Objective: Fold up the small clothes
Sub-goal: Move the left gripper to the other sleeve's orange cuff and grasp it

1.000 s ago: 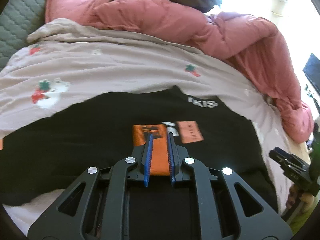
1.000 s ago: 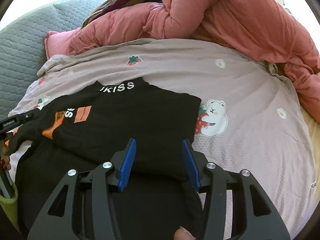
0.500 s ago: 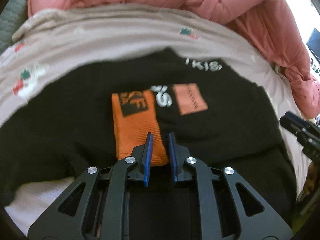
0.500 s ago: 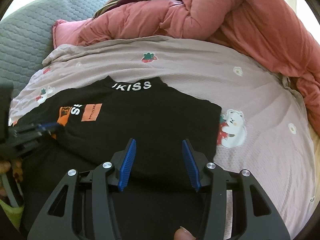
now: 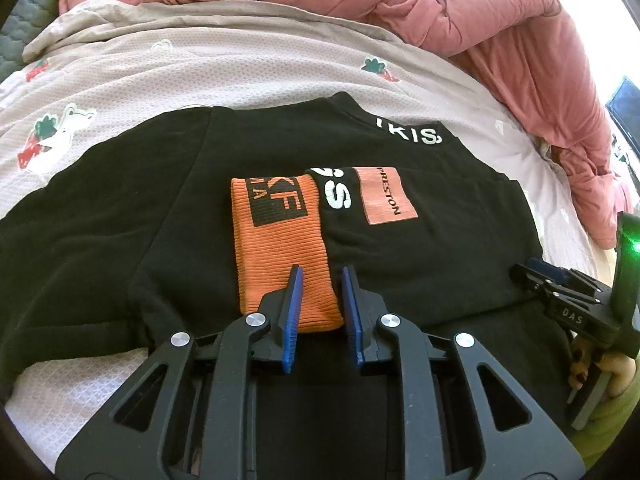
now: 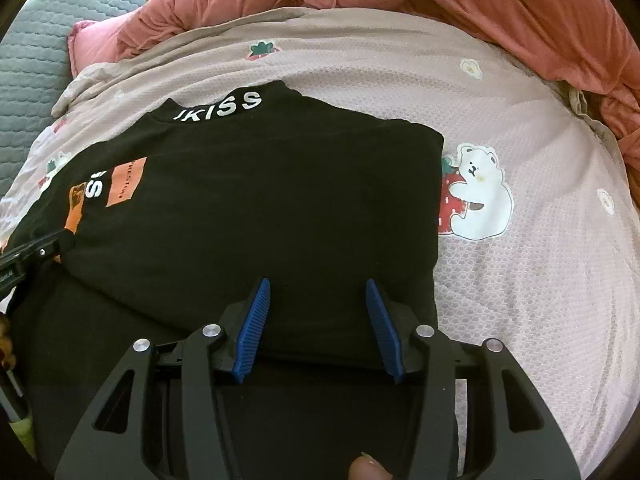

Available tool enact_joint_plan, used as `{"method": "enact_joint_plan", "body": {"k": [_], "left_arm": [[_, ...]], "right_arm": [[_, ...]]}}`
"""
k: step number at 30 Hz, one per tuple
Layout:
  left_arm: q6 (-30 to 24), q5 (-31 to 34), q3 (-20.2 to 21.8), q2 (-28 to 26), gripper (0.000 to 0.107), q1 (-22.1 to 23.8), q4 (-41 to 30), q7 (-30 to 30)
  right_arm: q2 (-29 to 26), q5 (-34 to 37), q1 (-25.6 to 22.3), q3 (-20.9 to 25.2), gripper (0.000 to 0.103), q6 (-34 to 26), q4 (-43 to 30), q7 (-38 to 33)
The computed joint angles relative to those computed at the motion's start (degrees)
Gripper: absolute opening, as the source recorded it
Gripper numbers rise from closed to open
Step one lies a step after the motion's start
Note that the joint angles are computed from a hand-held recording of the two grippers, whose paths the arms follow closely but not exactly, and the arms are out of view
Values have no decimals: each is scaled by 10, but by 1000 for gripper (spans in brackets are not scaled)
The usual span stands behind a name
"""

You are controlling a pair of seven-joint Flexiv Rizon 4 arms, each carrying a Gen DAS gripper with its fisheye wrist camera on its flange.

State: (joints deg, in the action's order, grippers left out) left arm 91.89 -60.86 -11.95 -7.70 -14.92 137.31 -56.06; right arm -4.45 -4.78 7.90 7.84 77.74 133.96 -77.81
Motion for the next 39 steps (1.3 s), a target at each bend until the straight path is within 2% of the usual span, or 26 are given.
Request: {"method": "enact_joint_plan", "body": {"k": [3,5,8,11,12,14,17,19,20,22,23,25,27,29,30,39], "left_arm": [[1,5,3,2,17,-2,1,-4],[1,19,8,6,20,-3,5,-16],[0,23,11,15,23,-3,11,-20],[-9,102,41,24,24,-6,18,-74],[-13,129,49,27,26,-3,20,-94],[-21,200,70,35,33,2,23,-146],[-22,234,75,50,41,14,32,-172],[-25,260,84,60,55,19,38,-192],[-24,270,87,65,57,21,40,-200],[-29,324,100,77,72,30,43,-242],[-32,342,104,82,75,34,44,-257],[-32,346,110,93,85,35,49,-261],[-30,357,116,103,89,36,54,-268],[-32,377,120,111,91,43,56,-283],[-34,396,122,118,93,50,59,-298],[-61,537,126,169,93,125,68,-405]], "right_arm": [[10,22,-1,7,53,3,3,-16],[17,11,1,5,53,9,11,-7],[25,8,4,4,62,14,16,-7],[34,13,7,6,65,17,18,-12],[39,15,8,7,69,17,18,-12],[45,12,10,7,80,20,19,-5],[55,23,16,10,84,19,19,-7],[59,24,20,11,90,20,19,-2],[63,32,23,12,91,20,18,-7],[66,35,28,13,92,21,18,-5],[68,30,29,14,92,22,18,1],[72,17,30,16,93,23,20,14],[75,22,36,17,93,26,20,11],[79,12,37,18,93,30,23,20],[81,9,39,20,99,34,24,23],[90,1,61,27,98,42,16,27]]}}
